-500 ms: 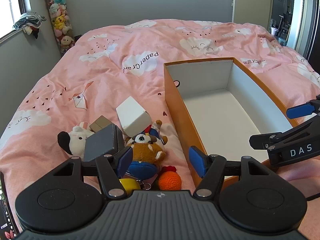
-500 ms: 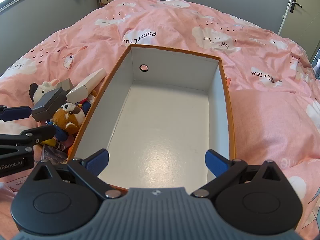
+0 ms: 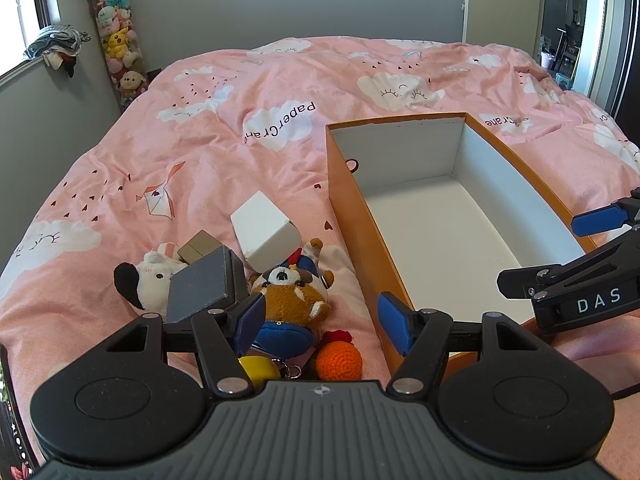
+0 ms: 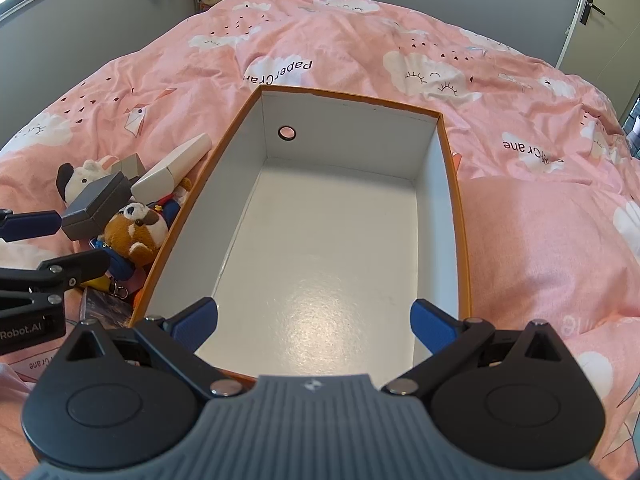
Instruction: Organize objects
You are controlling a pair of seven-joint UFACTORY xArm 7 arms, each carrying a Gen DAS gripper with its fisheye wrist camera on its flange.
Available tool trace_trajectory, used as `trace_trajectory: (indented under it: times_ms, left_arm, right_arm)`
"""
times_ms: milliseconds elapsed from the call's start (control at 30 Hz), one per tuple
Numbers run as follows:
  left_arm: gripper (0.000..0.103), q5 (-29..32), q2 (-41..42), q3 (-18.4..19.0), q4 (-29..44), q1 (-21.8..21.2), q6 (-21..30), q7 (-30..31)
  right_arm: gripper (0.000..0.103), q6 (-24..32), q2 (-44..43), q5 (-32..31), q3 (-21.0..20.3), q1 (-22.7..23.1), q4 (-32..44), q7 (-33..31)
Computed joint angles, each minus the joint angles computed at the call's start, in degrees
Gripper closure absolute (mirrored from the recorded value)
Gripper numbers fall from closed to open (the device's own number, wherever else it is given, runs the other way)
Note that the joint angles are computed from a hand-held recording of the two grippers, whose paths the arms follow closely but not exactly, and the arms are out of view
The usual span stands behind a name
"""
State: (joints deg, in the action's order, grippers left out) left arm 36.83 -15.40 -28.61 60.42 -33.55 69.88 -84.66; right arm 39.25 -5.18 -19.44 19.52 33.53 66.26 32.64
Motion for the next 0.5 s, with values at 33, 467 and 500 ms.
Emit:
trace_trajectory:
  times_ms: [33, 467, 500]
  left_arm:
    - [0.027, 0.0, 0.1, 0.0, 0.0, 0.0, 0.0, 0.0]
    - [0.027, 0.0, 0.2, 0.2, 0.1, -0.2, -0.1, 0.1]
    - [0.027, 0.0, 0.3, 0.1, 0.2, -0.2, 0.0, 0.1]
  right_arm:
    - [0.001, 0.0, 0.0, 0.0, 0.0, 0.0, 0.0, 0.0]
    - [0.001, 0.3, 0.2, 0.0, -0.1, 0.1, 0.3, 0.0]
    - [0.001, 0.3, 0.2, 0.0, -0.1, 0.1, 0.3, 0.0]
